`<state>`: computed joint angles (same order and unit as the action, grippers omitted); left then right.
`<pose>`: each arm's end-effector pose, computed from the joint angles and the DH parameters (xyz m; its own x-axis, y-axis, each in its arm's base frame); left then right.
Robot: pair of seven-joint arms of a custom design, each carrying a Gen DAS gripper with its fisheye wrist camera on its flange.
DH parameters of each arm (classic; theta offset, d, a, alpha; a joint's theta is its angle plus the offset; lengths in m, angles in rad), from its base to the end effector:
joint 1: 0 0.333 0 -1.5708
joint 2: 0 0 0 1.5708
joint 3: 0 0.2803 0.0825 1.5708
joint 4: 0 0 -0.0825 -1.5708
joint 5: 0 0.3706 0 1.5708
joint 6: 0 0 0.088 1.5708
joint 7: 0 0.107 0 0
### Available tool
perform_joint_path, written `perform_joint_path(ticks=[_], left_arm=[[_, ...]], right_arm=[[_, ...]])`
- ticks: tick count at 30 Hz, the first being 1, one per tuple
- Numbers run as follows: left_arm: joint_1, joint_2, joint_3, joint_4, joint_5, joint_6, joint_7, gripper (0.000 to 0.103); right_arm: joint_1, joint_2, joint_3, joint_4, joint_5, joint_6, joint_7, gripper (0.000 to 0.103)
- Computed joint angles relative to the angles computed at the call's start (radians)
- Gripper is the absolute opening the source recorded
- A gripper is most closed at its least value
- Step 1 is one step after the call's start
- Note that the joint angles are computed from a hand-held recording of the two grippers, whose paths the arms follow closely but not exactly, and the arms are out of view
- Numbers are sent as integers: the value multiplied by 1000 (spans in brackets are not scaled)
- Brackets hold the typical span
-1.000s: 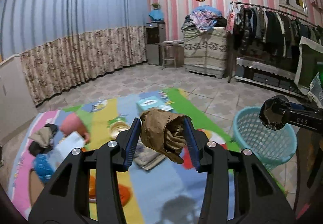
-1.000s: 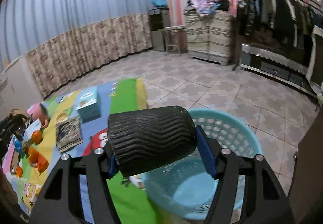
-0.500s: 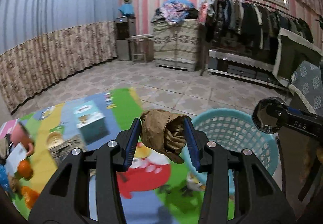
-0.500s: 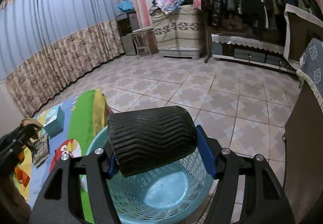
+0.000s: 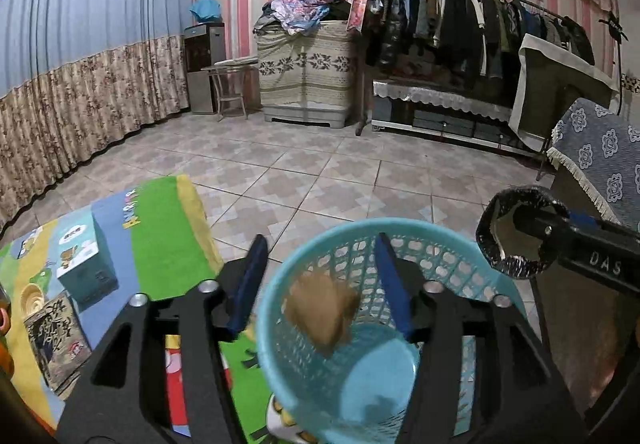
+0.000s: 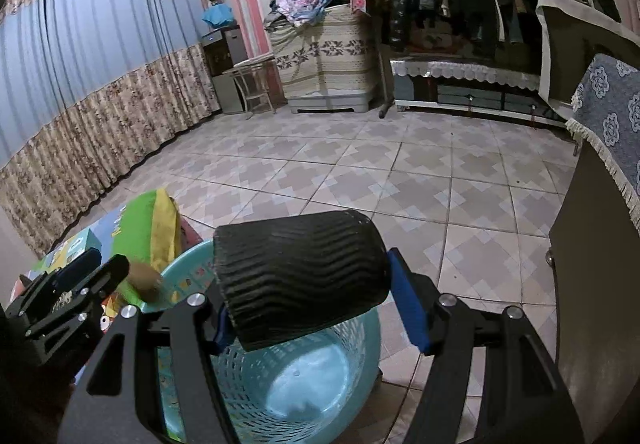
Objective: Collect trash
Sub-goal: 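Carry both items to the blue basket and open both tools to drop them, then move both tools back over the mat toward the remaining items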
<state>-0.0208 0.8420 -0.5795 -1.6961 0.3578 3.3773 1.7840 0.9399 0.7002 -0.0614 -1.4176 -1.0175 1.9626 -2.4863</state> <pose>0.5932 -0.3494 0.2734 -0.7324 -0.6809 -0.0019 -0.3543 0.3836 -0.8528 0.4774 0.5011 0.2819 -0.6561 -0.7275 -0.2008 -0.3329 0.5177 -0.7882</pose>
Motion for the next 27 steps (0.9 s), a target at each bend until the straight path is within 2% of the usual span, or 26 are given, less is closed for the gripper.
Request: perform_joint_path(ticks=[5,9,13,16,20,23,25,27], left_arm=[[-69,-19,70,22,-46,4,-24,71],[-88,-54,126,1,-70,52,-48,85],[-78,-84,159,-18,-75,88,-92,90],[-97,-106,209,-28,-88,116,-116,93],[-84,-120,235,-33,-79,124,-145,95],[-101,-130,275,-38,-94,145,-153,97],[-106,-131,293,-37,-105,152,-160,97],[-85,-126,284,-29,-91,145,-170,97]], right_arm=[[-7,12,2,14,5,8,-23,64],[-10,76,-6,111,31,6,-102,64],[-9,154,-25,224,82,14,-172,64],[-7,215,-45,318,122,15,-230,65],[-10,321,-72,484,192,4,-324,66],[-11,428,-98,652,253,-27,-391,82],[-14,481,-115,737,294,-40,-426,86],[-9,507,-137,778,326,-50,-439,88]])
